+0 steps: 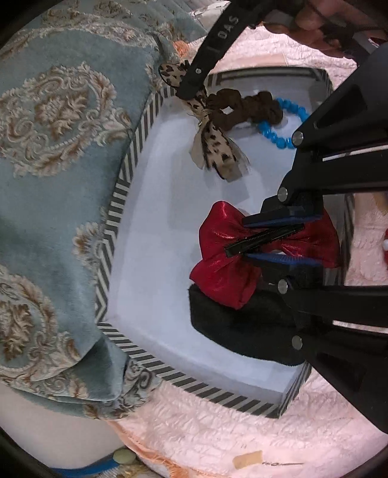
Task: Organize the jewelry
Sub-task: 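Carry both bows into the striped tray and open both grippers, then withdraw both grippers from the tray toward the multicolour bead bracelets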
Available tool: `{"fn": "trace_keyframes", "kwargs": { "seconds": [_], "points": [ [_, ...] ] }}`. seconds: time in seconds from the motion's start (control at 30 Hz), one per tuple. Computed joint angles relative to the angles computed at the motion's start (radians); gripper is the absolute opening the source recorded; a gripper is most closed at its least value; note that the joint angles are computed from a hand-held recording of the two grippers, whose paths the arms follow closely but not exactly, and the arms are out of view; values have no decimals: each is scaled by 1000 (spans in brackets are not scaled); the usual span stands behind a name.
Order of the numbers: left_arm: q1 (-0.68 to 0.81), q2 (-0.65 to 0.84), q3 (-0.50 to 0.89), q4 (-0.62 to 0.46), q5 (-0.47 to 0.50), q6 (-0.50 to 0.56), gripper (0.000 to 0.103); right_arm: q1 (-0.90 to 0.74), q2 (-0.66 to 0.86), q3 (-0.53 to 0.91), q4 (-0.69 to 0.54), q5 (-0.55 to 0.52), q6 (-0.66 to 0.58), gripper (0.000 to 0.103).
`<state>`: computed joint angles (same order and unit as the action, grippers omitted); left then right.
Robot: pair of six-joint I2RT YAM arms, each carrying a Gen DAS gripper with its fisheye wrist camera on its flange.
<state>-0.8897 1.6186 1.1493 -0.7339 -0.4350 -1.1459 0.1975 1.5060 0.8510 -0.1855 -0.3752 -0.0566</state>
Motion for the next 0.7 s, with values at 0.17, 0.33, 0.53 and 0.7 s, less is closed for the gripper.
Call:
{"fn": "trace_keyframes", "kwargs": {
  "seconds": [0.17, 0.33, 0.53, 0.7],
  "points": [
    [9, 24, -2, 10, 3, 1, 13, 5, 46, -19, 58, 44, 0, 12],
    [-12, 44, 35, -40, -6, -8, 19, 1, -6, -59, 54, 34, -8, 43],
    [-80, 27, 84, -154, -64, -69, 19, -4, -160, -121, -23, 21, -49, 45],
    [-161, -15, 124, -295, -118, -167, 19, -23, -338, -188, -112, 19, -69, 53]
  ]
}}
